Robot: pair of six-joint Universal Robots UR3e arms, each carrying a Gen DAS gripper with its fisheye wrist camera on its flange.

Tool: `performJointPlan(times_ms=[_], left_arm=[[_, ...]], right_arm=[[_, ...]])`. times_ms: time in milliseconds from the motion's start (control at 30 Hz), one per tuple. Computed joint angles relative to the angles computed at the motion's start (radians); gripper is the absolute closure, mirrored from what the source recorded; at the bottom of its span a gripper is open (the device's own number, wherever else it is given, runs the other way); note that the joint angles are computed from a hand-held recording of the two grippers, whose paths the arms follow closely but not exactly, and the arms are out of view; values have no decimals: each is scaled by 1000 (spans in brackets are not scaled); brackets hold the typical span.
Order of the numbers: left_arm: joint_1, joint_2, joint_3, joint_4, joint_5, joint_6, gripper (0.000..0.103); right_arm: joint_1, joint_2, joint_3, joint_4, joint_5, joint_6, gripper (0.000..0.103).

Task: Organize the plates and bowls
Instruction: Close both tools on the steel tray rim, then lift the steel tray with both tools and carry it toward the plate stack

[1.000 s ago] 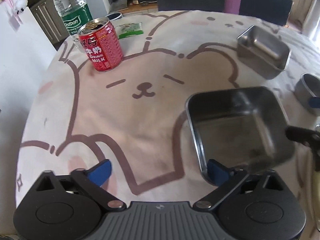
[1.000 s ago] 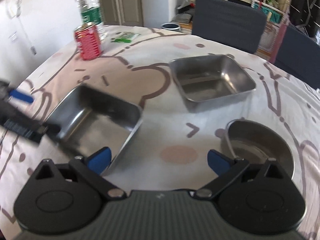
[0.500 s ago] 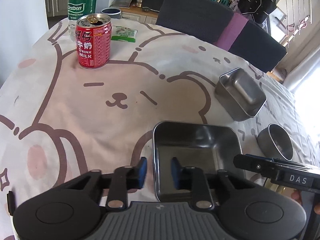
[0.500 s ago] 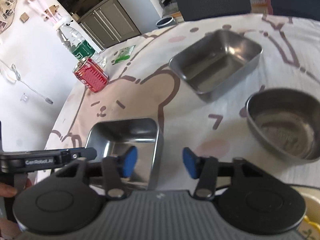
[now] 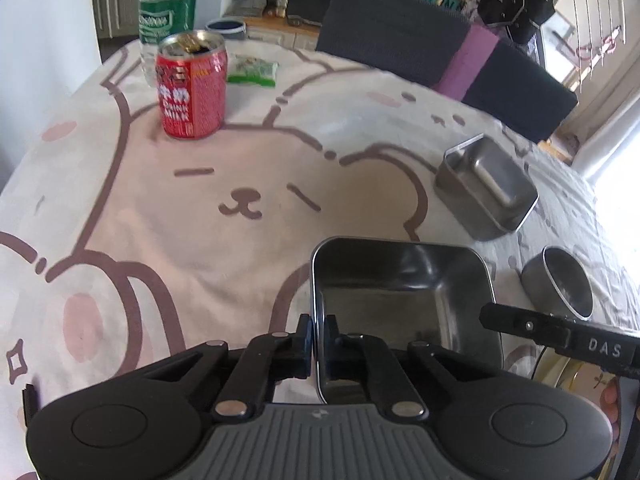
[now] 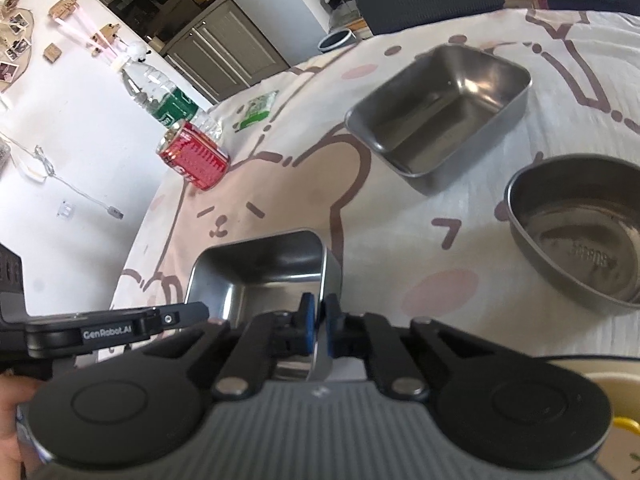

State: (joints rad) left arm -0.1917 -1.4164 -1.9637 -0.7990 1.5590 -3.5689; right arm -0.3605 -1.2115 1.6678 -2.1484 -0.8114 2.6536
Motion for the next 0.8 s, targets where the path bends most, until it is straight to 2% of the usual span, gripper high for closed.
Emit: performJointPlan(times_ms=[167,367,633,800], left_arm=[[-26,31,10,24,36,-43,98],[-119,3,103,46,99,-108,98],[-316,-146,314,96,176,-188,98],[-438,-304,503,122,206,-219,97]], right_arm=[[-21,-41,10,25,43,-33,96],[-102,-117,27,92,117,-83,96],[-308,-232,0,346,198,-269,96],[-457,-260,-58,530,217,-410,96]])
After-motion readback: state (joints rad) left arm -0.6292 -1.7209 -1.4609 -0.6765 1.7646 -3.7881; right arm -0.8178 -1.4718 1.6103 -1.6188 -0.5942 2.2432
